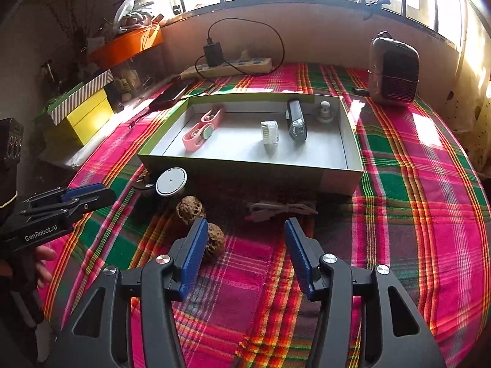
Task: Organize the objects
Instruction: 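Withdraw both grippers from the box toward the walnuts on the cloth, then reach the right gripper to a walnut while the left gripper reaches the black round puck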
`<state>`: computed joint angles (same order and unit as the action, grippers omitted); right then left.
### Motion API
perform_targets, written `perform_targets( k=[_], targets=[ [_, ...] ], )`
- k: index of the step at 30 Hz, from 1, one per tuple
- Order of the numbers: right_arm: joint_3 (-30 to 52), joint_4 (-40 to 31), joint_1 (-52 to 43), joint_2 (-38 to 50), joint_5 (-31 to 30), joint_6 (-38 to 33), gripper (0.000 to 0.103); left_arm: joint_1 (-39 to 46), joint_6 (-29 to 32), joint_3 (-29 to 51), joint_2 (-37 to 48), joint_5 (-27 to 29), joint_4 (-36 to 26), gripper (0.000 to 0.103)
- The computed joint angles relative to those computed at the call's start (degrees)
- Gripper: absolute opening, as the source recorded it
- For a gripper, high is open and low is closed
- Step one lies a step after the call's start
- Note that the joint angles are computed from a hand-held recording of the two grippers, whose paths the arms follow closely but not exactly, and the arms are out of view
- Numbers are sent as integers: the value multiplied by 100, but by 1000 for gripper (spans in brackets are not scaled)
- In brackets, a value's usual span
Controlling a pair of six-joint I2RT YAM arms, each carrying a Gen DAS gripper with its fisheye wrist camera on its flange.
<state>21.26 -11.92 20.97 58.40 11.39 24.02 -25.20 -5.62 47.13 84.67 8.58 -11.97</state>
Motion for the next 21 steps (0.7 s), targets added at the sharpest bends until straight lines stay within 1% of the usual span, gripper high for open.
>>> perform_targets(
  k=[5,12,17,21],
  targets=[
    [24,100,401,350,222,251,53,131,136,-59,41,180,32,31],
    [131,367,683,927,288,478,53,230,305,-48,154,416,34,31],
    [332,388,764,1369,395,403,53,251,290,1,337,515,123,31],
    [436,405,782,1567,506,207,53,215,238,132,513,510,110,31]
  ],
)
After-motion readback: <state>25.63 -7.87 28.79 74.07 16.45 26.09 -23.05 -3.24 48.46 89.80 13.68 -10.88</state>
